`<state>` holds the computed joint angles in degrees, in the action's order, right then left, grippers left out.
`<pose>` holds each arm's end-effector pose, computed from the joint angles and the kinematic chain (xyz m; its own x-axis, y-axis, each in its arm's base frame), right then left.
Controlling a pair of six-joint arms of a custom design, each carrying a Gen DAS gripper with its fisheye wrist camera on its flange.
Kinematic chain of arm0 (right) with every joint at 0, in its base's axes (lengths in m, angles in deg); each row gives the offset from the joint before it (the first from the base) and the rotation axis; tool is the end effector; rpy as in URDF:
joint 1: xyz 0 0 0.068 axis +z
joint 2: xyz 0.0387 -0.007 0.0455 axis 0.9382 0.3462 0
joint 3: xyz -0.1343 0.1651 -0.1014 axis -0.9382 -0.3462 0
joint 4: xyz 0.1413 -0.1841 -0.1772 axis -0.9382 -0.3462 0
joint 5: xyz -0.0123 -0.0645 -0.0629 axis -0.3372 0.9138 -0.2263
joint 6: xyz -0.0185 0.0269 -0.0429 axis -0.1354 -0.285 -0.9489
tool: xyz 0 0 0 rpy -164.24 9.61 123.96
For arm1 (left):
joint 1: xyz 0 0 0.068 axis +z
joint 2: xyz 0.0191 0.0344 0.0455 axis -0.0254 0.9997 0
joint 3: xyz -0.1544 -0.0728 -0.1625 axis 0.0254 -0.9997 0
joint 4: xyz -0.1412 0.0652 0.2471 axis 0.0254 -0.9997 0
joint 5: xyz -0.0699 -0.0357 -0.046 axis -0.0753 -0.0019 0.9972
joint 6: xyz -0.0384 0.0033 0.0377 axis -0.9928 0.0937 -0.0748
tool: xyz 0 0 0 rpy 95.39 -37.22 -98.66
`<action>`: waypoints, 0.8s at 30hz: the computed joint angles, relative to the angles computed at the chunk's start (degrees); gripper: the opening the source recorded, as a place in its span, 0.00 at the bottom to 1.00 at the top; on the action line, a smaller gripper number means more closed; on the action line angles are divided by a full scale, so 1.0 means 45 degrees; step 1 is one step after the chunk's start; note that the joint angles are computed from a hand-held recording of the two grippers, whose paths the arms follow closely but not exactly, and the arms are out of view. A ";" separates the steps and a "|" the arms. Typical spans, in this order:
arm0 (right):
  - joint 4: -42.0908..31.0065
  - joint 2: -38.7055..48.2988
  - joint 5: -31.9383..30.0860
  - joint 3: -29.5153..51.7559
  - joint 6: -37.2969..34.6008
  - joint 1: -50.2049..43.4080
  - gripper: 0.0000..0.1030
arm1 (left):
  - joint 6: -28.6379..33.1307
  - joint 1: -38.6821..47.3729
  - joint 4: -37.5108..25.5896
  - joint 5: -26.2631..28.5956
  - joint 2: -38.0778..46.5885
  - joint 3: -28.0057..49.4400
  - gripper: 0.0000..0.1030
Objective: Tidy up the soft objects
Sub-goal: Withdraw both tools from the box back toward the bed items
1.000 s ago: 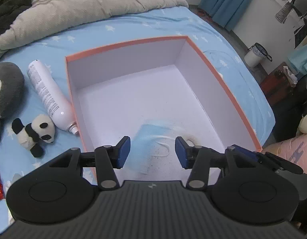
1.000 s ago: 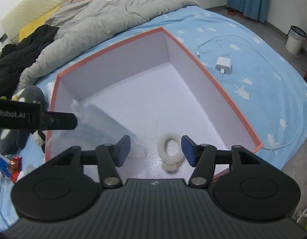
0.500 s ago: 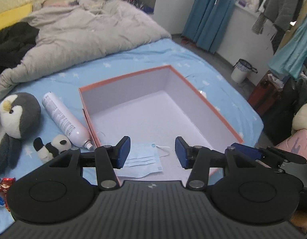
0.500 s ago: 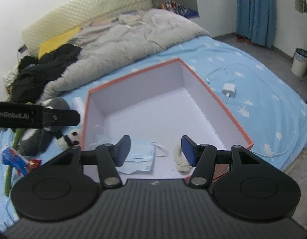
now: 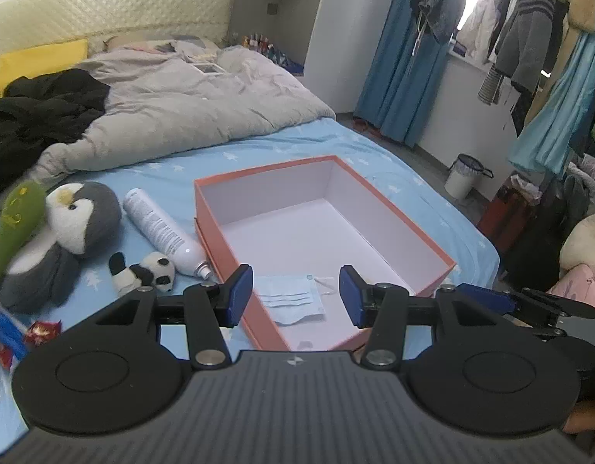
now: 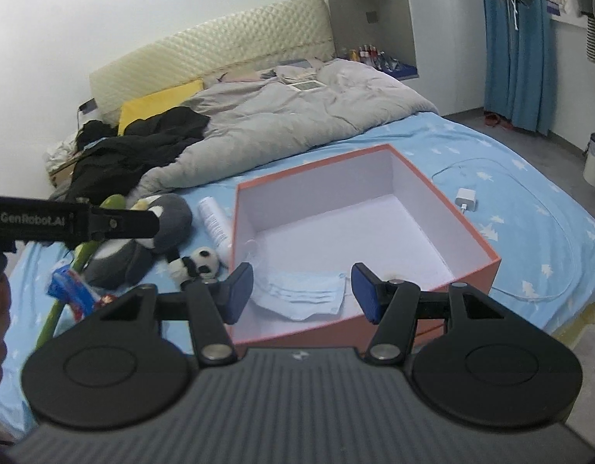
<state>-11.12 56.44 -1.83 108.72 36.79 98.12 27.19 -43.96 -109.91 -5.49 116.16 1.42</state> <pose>0.1689 0.0834 0.2286 -0.6011 0.1094 -0.7917 -0.1012 0.9722 0.2112 0.2327 -0.2031 0.2782 -0.6605 0.0462 -0.7494 0.2885 0.9371 -0.1964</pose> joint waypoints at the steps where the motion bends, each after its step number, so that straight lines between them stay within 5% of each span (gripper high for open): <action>1: -0.0196 -0.0321 0.0267 -0.0084 0.0142 0.0416 0.57 | -0.0102 -0.0131 -0.0054 -0.0163 -0.0426 -0.0326 0.54; 12: -0.2006 -0.2166 0.3473 -0.0293 0.2588 0.5111 0.57 | -0.2782 -0.1811 -0.2560 -0.1862 -0.6335 -0.4045 0.54; 24: -0.2859 -0.1089 0.5948 -0.0070 0.5512 0.9514 0.57 | -0.6443 -0.4393 -0.6987 -0.4713 -1.0635 -0.5831 0.54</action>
